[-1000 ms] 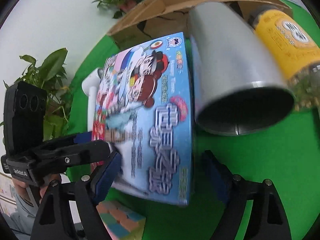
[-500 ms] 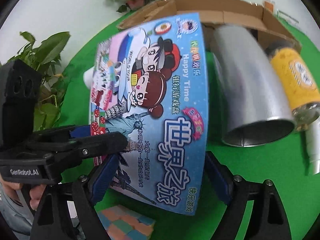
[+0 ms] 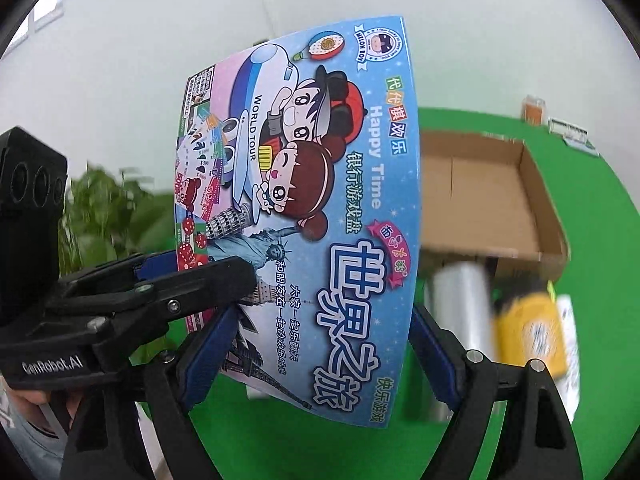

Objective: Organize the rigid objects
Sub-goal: 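Grasp the pink-blue game box with the left tool and lift it, then lower the game box into the cardboard box and open the left tool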

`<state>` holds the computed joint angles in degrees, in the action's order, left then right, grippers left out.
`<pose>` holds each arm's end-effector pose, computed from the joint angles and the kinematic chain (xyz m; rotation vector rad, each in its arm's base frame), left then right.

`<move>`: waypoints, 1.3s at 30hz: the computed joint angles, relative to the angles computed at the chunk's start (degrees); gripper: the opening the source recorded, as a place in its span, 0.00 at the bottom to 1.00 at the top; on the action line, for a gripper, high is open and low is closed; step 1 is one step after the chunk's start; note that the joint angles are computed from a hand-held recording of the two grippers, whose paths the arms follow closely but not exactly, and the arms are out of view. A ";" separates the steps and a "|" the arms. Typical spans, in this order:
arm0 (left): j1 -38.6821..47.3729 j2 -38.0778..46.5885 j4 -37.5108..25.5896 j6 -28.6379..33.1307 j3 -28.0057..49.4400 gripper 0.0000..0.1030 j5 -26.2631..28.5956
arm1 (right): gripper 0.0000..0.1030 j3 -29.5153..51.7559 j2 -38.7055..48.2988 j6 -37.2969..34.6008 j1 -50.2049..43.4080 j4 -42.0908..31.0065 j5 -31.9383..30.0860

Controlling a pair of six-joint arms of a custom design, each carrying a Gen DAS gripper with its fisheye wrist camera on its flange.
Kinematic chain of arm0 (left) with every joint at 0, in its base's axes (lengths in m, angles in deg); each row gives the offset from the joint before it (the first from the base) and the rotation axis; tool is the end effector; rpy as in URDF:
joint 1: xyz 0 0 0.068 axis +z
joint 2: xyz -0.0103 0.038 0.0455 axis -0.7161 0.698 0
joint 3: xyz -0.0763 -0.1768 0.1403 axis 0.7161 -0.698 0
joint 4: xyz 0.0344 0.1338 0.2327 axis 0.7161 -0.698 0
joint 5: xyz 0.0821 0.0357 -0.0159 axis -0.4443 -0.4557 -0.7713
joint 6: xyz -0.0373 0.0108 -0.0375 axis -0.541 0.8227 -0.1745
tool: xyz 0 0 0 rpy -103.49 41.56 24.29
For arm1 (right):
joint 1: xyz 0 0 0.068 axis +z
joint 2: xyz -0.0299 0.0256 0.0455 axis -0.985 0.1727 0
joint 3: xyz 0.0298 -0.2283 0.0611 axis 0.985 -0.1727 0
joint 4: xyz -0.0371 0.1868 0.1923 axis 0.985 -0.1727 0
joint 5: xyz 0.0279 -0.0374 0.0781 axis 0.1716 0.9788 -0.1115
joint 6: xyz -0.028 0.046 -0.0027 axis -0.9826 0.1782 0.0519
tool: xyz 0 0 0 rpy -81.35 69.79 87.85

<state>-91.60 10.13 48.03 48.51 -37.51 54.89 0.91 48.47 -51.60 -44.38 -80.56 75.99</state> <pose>0.1503 -0.1381 0.2835 -0.0175 2.2430 -0.4251 0.2069 0.1569 0.2408 -0.5917 2.3459 0.6227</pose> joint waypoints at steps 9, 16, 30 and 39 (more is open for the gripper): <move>17.09 22.92 -0.83 14.61 26.91 0.55 13.23 | 0.81 30.98 21.80 -1.24 -7.92 -6.65 -4.80; 22.13 34.71 -5.57 19.07 42.08 0.55 17.45 | 0.81 53.38 37.03 -1.57 -11.09 -14.95 -7.34; 31.99 53.02 -3.50 20.35 47.18 0.55 28.08 | 0.81 85.33 69.37 -0.87 -11.35 -26.85 -10.44; 33.58 61.13 -1.66 19.42 45.34 0.55 30.23 | 0.81 103.51 88.96 -1.18 -11.65 -33.57 -13.75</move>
